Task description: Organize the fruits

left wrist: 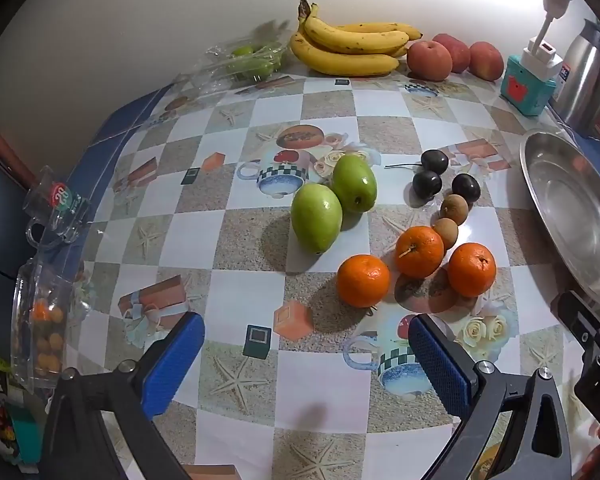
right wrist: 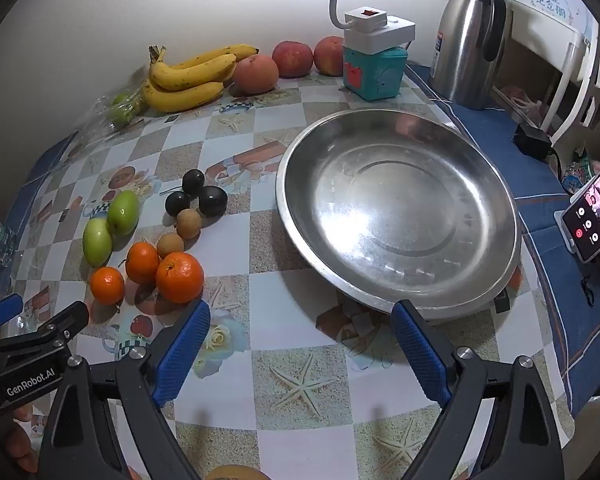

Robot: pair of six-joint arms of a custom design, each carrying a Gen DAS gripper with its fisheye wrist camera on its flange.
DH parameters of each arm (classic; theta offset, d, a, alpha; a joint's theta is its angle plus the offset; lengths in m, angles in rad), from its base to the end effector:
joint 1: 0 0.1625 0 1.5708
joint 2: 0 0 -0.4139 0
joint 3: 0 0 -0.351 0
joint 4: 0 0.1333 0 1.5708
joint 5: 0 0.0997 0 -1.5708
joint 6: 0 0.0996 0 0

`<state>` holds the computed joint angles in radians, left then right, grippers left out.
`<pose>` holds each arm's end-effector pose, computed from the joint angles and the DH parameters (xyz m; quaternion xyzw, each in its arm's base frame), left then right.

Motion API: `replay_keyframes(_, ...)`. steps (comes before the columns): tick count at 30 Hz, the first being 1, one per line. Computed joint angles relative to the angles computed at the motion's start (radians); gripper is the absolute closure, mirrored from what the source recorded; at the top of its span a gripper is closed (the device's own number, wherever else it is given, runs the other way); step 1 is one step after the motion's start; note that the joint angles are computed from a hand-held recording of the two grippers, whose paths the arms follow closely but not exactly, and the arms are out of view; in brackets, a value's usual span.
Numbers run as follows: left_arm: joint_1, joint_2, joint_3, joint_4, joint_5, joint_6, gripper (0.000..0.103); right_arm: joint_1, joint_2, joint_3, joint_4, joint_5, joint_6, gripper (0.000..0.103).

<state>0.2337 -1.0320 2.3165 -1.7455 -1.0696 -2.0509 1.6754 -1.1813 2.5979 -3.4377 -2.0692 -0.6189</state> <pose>-0.2281 -0.2405 0.0529 -0.1653 0.8172 -0.2719 0.4806 0.1206 -0.3281 0.1632 0.2828 -0.9030 0.1481 0.2875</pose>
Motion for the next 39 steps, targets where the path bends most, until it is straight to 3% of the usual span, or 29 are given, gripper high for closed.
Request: replay_keyframes(39,-0.005,-0.007,-0.011,0.017,0.016,-0.004,0.0,-0.003,-0.005,0.0,0.005,0.007,-0.001,0.011)
